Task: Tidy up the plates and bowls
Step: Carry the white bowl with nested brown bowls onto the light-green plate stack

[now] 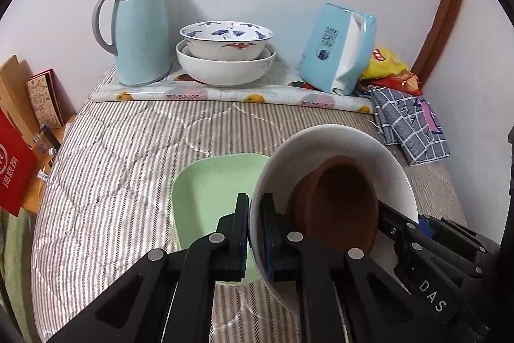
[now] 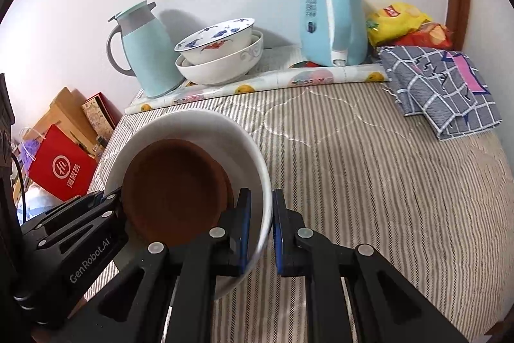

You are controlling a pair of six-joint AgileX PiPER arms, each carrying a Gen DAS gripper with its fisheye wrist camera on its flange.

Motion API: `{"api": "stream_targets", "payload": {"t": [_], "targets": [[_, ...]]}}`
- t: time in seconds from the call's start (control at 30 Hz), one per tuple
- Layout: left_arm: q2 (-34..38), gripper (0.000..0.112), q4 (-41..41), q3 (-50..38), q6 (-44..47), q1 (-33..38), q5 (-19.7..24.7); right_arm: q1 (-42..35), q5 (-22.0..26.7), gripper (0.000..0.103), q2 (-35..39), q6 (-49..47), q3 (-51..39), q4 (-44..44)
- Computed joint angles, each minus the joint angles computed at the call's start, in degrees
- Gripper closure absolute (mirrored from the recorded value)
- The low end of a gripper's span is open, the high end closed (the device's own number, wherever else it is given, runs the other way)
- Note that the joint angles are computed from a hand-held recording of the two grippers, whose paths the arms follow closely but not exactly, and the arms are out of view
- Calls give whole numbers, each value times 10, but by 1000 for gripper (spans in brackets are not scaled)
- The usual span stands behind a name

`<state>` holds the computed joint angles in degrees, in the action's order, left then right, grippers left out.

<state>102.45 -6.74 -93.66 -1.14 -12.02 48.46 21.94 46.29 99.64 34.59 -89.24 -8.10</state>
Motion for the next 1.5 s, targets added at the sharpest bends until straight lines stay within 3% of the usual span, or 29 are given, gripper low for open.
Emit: {"api": "stream_targets", "payload": {"t": [0.63, 1.5], "targets": [[54, 104, -17, -40, 18, 40, 8, 3, 28, 91, 97, -36, -107, 33], [130, 103, -24, -84, 24, 61, 22, -9, 50, 90, 199, -78, -187, 80]]}}
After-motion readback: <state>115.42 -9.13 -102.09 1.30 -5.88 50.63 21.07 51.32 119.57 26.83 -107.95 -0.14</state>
